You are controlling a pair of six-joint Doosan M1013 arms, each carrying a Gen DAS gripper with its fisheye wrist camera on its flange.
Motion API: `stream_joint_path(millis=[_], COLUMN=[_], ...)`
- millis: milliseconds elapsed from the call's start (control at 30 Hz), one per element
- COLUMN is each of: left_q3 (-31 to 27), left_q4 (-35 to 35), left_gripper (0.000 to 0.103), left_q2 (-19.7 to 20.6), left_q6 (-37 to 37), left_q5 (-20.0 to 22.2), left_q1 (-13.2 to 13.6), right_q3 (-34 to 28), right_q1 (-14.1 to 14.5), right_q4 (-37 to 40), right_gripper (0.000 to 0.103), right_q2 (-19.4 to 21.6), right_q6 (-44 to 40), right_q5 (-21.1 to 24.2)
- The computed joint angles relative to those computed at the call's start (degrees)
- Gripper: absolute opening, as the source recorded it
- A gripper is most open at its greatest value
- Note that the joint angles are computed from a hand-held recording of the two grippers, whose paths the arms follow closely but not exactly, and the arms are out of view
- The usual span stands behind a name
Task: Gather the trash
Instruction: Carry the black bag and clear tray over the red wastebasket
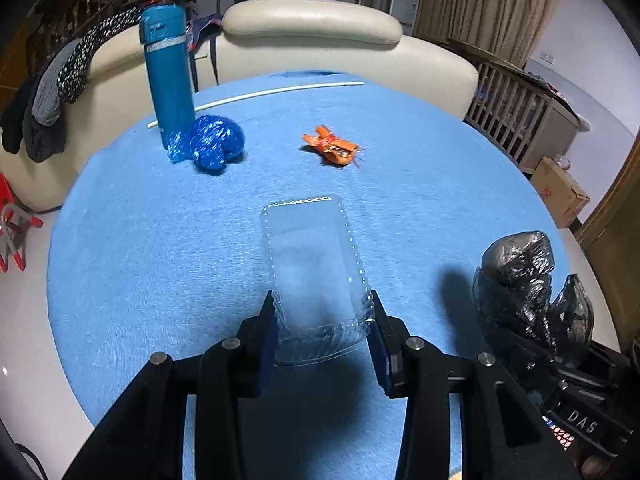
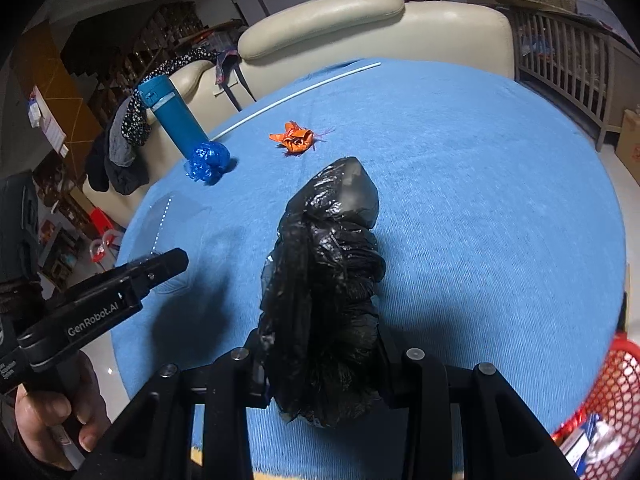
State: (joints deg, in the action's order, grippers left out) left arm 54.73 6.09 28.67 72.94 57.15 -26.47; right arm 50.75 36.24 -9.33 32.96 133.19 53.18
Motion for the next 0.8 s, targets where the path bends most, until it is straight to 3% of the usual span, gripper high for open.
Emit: stream_joint_path(millis=[800], left_q3=[3.48], left_q4=[0.75], left_gripper=[0.043], left_q2=[-3.30], left_q6=[4.13], left_q5=[-2.80], left_q1=[-3.78], right_q3=[12.79], right_q1=[2.39], right_q4=[-11.74], right_gripper=[0.039], right_q2=[-9.17], right_q6=[14.61], right_q5=[-7.82])
